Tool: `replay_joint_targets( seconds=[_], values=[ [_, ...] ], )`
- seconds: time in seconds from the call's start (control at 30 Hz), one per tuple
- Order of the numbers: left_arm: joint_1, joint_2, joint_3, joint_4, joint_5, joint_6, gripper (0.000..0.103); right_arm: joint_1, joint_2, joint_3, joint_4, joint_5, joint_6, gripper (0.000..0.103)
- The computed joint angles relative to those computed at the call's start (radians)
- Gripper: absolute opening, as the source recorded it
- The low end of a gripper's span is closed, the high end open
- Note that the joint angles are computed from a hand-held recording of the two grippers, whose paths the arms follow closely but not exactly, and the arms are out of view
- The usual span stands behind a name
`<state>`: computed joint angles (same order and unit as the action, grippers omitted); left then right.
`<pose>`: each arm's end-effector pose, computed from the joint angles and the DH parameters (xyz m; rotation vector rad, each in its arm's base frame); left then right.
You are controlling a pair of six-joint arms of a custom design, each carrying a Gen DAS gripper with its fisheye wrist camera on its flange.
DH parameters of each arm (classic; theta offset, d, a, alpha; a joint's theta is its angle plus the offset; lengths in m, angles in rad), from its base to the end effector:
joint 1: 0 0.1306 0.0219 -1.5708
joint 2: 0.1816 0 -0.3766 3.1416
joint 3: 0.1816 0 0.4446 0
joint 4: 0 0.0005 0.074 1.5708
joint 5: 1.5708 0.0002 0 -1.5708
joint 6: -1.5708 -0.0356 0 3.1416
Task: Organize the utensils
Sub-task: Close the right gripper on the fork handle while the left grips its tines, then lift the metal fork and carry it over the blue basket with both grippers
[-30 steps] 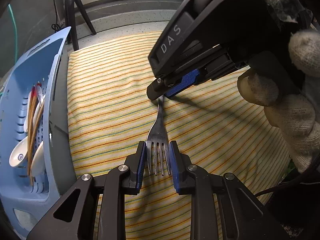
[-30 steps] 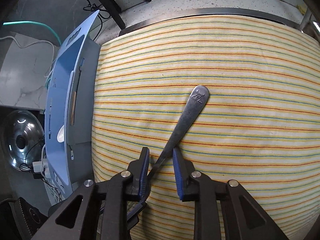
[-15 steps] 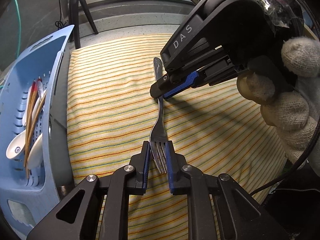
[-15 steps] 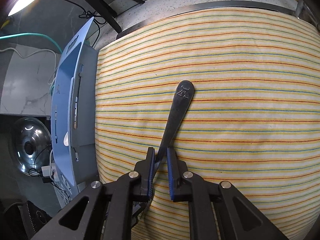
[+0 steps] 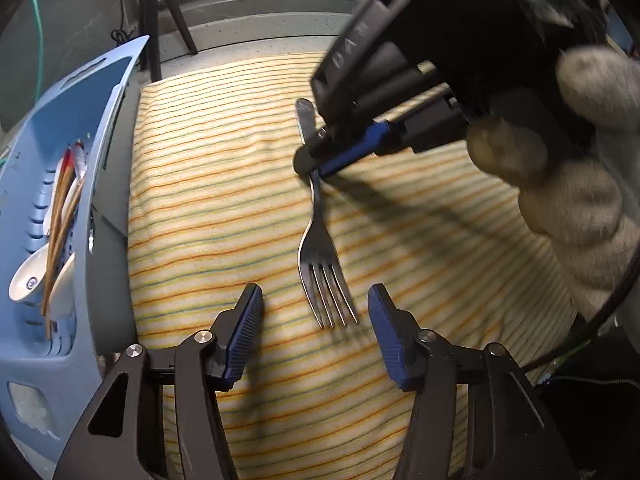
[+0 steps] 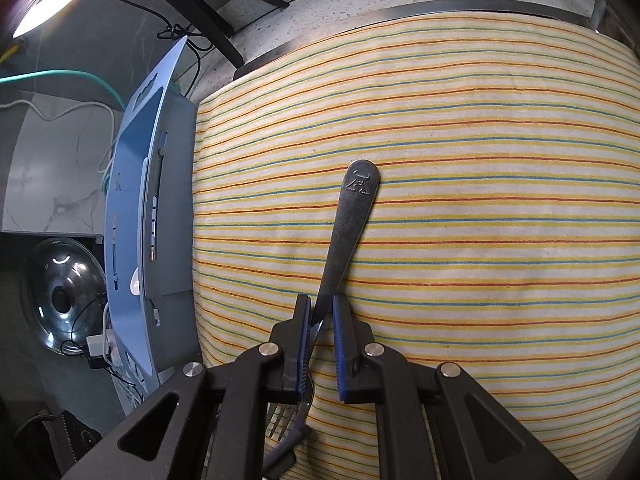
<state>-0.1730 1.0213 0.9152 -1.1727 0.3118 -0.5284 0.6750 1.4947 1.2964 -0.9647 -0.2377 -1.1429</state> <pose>0.3521 -0.0731 0.3315 1.0151 2.5879 -0.3577 0.4169 0.3438 0.3177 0.6222 2.9297 0.7081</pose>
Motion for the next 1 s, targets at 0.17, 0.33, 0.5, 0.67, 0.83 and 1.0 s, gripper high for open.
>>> replay_joint_targets(
  seconds=[0.17, 0.33, 0.5, 0.67, 0.83, 1.0],
  values=[
    [-0.014, -0.051, -0.042, 0.050, -0.024, -0.017, 0.039, 0.000, -0.001, 0.000, -0.002, 0.001, 0.001, 0.009],
    [-0.008, -0.058, -0.045, 0.051, -0.006, -0.016, 0.022, -0.002, -0.002, 0.001, -0.003, -0.001, -0.003, 0.009],
    [0.008, -0.057, -0.029, 0.036, 0.022, -0.010, 0.022, -0.004, -0.012, -0.004, 0.001, -0.005, -0.006, 0.009],
    [0.025, -0.072, -0.020, 0.040, 0.038, 0.000, 0.022, -0.001, -0.008, 0.027, -0.009, 0.009, 0.017, 0.009],
    [0.060, -0.082, 0.002, 0.040, 0.067, 0.012, 0.022, 0.002, 0.015, 0.087, -0.023, 0.019, 0.045, 0.009],
    [0.107, -0.076, 0.031, 0.049, 0.082, 0.006, 0.022, 0.012, 0.072, 0.197, -0.055, 0.038, 0.095, 0.008]
  ],
)
